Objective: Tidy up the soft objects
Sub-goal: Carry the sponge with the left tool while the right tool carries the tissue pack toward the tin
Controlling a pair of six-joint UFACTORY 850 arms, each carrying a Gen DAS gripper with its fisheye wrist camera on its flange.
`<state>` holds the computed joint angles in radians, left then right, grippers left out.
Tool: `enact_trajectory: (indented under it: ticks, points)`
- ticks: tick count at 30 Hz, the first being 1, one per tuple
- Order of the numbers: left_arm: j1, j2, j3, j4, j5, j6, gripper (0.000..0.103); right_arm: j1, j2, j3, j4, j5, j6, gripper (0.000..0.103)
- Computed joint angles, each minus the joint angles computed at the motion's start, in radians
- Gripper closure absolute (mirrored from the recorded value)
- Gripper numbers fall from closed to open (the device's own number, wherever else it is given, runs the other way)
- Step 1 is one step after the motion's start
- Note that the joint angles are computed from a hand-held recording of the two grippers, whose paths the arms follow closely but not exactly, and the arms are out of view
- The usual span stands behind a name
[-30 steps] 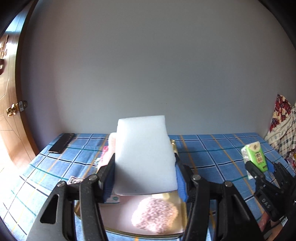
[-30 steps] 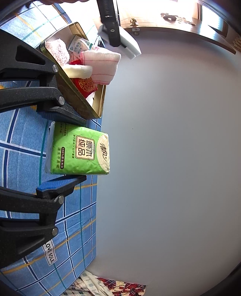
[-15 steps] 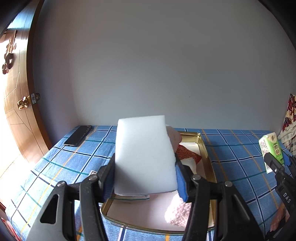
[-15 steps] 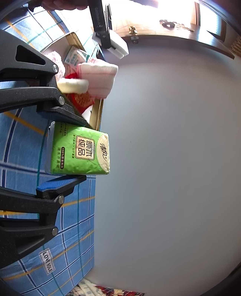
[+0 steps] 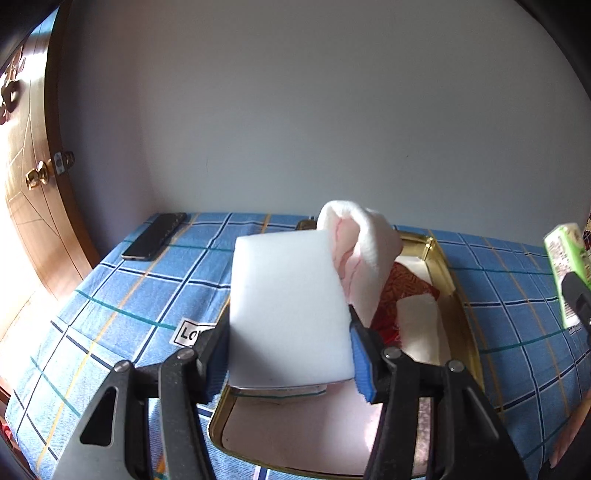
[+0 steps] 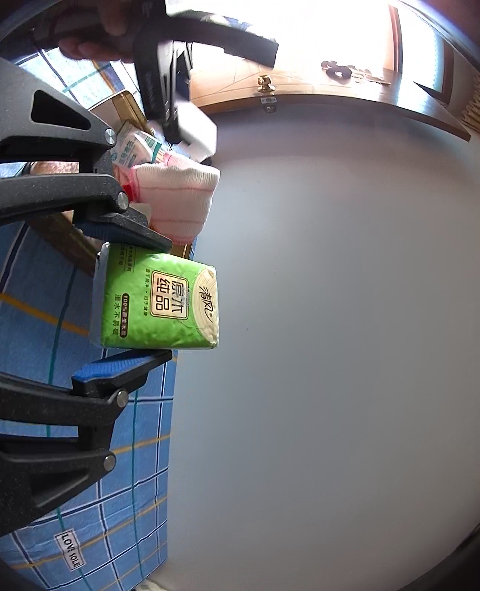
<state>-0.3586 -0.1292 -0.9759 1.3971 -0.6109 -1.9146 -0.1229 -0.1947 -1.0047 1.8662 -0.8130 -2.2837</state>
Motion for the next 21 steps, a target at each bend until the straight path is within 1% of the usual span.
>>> enact_trajectory:
  ticks: [2, 7, 14, 18, 21]
  points:
    - [0.009, -0.006, -0.001, -0.009, 0.013, 0.004, 0.048, 0.008, 0.004, 0.001, -0.002, -0.003, -0.001, 0.049]
    - [0.011, -0.003, 0.008, 0.009, 0.017, -0.014, 0.048, 0.032, 0.004, 0.001, 0.006, 0.006, -0.006, 0.049]
    - [0.023, -0.028, -0.014, -0.006, 0.023, 0.013, 0.048, 0.050, -0.005, -0.010, 0.010, 0.012, 0.001, 0.049]
    - [0.034, -0.061, -0.049, -0.046, 0.042, 0.077, 0.048, 0.048, -0.001, -0.007, 0.005, 0.014, 0.007, 0.049]
    - [0.041, -0.087, -0.074, -0.084, 0.043, 0.127, 0.048, 0.042, 0.001, -0.006, 0.003, 0.009, 0.009, 0.049]
